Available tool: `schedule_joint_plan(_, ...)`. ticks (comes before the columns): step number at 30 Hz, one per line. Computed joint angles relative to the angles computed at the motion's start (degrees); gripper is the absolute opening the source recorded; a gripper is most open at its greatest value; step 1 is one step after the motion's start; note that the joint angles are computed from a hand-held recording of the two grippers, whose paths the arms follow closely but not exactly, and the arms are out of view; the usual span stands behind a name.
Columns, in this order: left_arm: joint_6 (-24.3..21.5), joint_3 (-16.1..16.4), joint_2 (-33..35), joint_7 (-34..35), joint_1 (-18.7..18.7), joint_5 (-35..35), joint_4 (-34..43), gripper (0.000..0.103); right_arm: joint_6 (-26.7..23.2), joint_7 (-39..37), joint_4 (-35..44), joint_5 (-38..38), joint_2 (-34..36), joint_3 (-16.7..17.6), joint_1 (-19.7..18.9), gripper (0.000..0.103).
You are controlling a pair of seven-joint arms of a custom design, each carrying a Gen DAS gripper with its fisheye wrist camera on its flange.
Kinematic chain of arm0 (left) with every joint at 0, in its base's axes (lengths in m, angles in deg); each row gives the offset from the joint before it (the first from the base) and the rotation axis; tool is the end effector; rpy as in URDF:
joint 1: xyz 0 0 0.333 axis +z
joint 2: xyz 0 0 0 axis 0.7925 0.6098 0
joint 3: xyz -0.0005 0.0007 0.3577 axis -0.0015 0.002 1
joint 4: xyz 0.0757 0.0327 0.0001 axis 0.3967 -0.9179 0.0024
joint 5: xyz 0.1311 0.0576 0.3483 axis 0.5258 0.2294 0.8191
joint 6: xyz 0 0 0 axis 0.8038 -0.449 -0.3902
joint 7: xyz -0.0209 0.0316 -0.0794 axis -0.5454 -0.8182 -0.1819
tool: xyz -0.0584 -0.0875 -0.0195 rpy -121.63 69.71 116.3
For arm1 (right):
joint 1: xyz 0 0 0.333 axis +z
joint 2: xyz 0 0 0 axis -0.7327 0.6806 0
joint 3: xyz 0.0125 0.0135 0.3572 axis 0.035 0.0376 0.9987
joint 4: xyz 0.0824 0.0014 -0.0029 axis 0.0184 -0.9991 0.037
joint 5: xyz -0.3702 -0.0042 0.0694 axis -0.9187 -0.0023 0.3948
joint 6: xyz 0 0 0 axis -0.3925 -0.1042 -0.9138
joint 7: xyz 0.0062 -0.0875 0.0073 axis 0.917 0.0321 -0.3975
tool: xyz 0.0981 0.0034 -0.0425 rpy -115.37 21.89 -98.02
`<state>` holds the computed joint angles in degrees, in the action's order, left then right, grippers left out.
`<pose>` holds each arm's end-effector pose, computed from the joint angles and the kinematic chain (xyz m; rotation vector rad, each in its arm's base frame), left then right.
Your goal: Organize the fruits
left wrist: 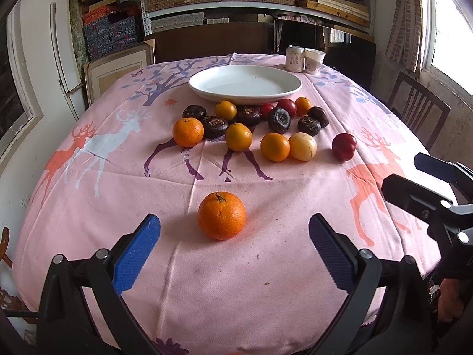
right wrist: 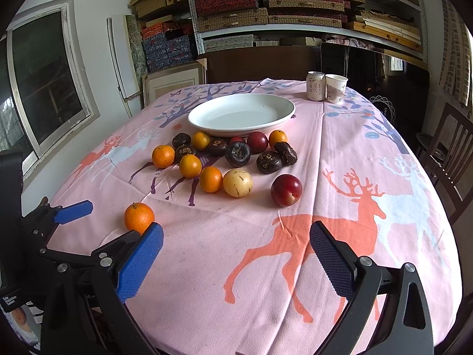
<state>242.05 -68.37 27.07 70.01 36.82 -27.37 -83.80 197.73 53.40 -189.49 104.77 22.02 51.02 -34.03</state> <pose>0.6325 -0.1296 0.3417 -1.5672 1.9674 -0.7686 0.6164 0.1561 0.3612 -1.7223 1.6060 -0.6123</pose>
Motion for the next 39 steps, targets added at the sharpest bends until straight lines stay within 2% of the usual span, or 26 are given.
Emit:
schedule_joint_plan(9,-1.78,-2.45,0.15,-0.74,2.68,1.00,0.95,0.099,-0.06,0.16,0.07,-0.09,0.09,0.01,-0.01,0.099)
schedule_joint_plan(29,-3.24,-3.45,1.35,-3.01,4.91,3.75,2.64,0.099,-0.13,0.45,0.32,0.32,0.92,-0.52,0.25,0.099)
schedule_joint_plan(31,-3.81,-5.40,1.77,-2.62,7.12,4.15,3.08,0.099,-0.22,0.36,0.47,1.55,1.06,-2.33,1.81,0.099)
schedule_joint_plan(33,-4.77,-10.47,2.42,-1.77,12.15,4.46,3.67,0.099,0.32,0.22,0.39,1.69,1.23,-2.41,1.59,0.099)
schedule_joint_plan(35,-5.48,-16.08,3.33,-0.27,17.46,4.77,4.18,0.099,1.83,0.44,-0.04,0.36,1.67,-0.28,-0.81,0.099)
schedule_joint_plan(36,-5.72,-17.72,3.73,0.28,18.99,4.77,4.43,0.099,2.18,0.78,-0.28,-0.92,1.74,1.38,-2.79,0.099)
schedule_joint_plan(38,-5.72,-18.11,4.16,0.57,19.31,4.60,4.79,0.099,3.11,1.54,-0.81,-3.65,2.03,4.23,-5.96,0.099)
schedule_joint_plan(39,-5.88,-18.27,4.39,0.67,19.40,4.49,5.10,0.099,3.80,1.76,-1.01,-4.28,2.18,4.39,-6.26,0.099)
